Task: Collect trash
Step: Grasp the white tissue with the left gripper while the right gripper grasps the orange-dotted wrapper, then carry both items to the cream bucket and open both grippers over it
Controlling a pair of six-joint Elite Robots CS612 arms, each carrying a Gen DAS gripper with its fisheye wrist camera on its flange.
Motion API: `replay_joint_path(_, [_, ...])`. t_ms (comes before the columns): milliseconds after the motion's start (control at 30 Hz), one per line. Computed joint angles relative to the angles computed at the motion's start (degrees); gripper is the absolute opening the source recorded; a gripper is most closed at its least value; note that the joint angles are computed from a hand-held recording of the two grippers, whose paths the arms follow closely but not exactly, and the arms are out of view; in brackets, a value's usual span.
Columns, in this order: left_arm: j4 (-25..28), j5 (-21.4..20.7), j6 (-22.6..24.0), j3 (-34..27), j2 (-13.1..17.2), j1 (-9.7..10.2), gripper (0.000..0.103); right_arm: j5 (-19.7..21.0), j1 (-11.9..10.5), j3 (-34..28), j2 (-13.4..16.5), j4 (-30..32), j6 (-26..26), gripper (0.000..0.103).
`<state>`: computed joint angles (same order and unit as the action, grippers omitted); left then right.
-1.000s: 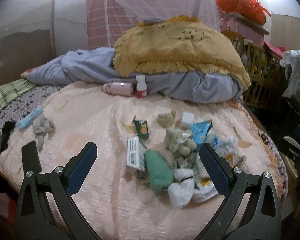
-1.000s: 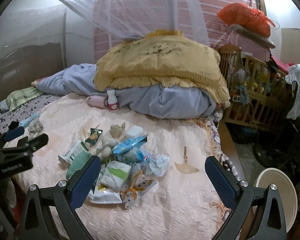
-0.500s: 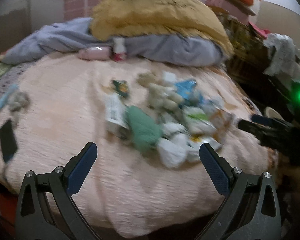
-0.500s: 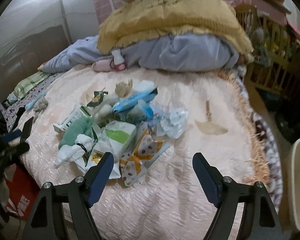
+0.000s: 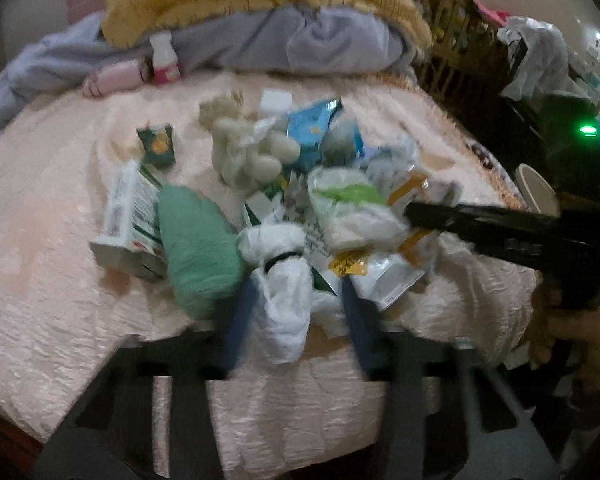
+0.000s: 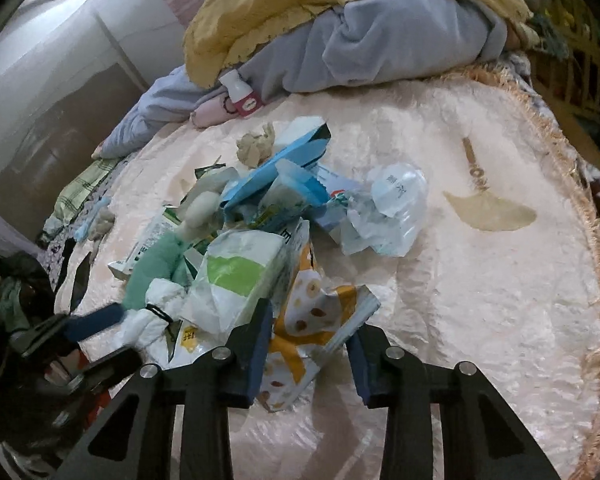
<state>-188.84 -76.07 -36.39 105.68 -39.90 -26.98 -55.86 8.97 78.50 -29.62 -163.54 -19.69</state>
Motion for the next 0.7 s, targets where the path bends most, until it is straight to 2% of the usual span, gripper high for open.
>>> replay_joint_path(67, [-0.27, -2.22, -0.48, 0.01, 0.11, 0.58, 0.014, 0.02, -0.28, 1.18, -0.66, -1.87, -0.46, 0.032])
replay_joint_path(200, [-3.56, -2.27, -0.21, 1.59, -0.94, 0.56, 0.011, 1.27, -1.32, 3.34, -2.05, -5.08, -0.58, 0.031])
replay_joint_path(267, [-5.89, -2.65, 0.11, 2.70, -1.85, 0.55, 0.011, 1.63, -1.78, 4.32, -2.79, -6.65, -0.48, 0.031])
replay_joint_path(533, [-8.79, -4.26, -0.83, 3.72, -3.76, 0.85, 0.010, 2.56, -3.60, 7.66, -5.12, -12.45, 1.17, 0.031])
replay_joint_path(700, [-9.60, -5.07, 0.57, 3.02, -4.44, 0.34, 0.010, 2.78, -4.81, 8.91, -6.03, -15.47, 2.98, 0.031])
